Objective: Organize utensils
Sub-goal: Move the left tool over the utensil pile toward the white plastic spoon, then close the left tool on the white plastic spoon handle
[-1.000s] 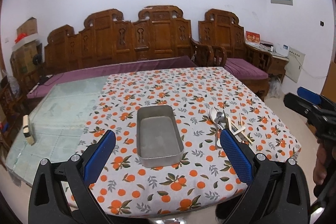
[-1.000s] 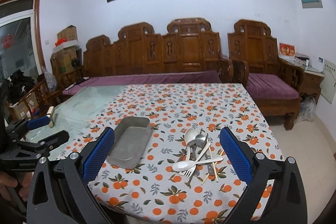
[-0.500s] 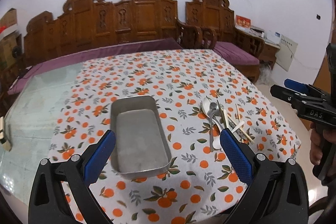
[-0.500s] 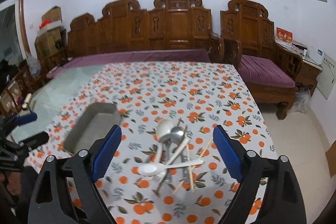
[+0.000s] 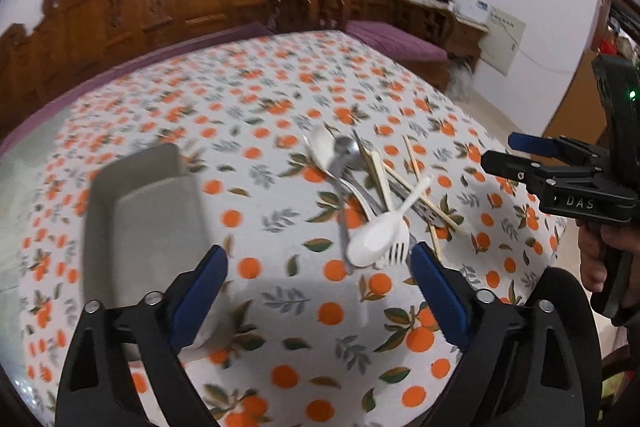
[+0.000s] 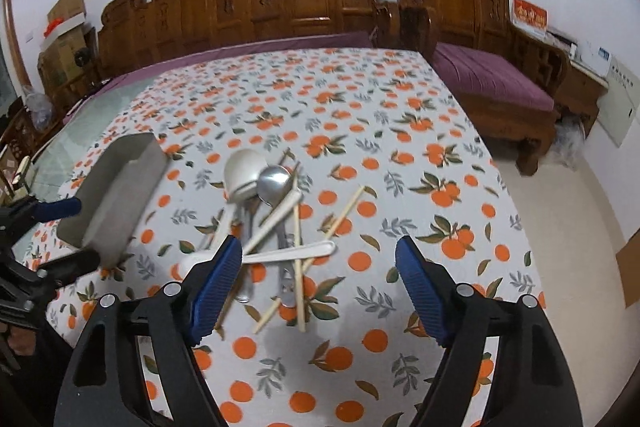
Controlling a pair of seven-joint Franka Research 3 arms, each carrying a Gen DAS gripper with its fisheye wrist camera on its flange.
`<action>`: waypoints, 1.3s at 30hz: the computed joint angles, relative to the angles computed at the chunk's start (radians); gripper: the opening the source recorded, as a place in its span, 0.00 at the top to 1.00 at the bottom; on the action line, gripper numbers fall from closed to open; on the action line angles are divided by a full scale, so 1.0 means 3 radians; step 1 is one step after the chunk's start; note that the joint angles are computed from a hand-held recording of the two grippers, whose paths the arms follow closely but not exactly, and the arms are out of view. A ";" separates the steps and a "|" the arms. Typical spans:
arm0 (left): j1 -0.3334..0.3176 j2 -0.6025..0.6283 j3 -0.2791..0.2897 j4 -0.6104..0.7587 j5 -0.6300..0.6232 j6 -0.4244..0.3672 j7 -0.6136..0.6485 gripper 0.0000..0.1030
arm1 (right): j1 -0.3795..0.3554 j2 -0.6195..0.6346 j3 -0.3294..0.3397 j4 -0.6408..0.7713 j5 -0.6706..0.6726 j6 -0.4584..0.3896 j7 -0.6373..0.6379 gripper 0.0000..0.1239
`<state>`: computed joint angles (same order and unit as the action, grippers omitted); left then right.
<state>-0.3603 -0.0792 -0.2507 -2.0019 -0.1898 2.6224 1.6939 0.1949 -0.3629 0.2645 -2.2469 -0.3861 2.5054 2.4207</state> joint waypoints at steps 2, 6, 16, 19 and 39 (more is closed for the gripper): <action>-0.0021 0.0136 -0.0008 0.0114 -0.0108 -0.0046 0.0124 0.25 | -0.0001 0.0012 -0.0013 -0.0027 0.0009 -0.0012 -0.0015 0.35; -0.0002 0.0375 -0.0074 0.0349 -0.0348 -0.0181 0.0389 0.37 | 0.0006 0.0028 -0.0028 -0.0042 0.0020 -0.0063 -0.0043 0.35; 0.0125 0.0910 -0.0293 0.0886 -0.0540 -0.0536 0.0570 0.60 | 0.0002 -0.0001 -0.0064 -0.0071 0.0087 -0.0050 -0.0090 0.35; 0.0119 0.0955 -0.0307 0.0929 -0.0435 -0.0644 0.0546 0.60 | -0.0002 0.0001 -0.0065 -0.0071 0.0104 -0.0038 -0.0089 0.35; 0.0052 0.0574 -0.0292 0.0547 -0.0836 -0.0608 0.0806 0.98 | 0.0007 0.0005 -0.0022 -0.0007 -0.0002 -0.0131 -0.0090 0.35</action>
<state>-0.3447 0.0931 -0.3383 -1.8377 -0.4406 2.4398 1.9357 0.1970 -0.3614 0.2579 -2.2490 -0.3866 2.4660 2.3936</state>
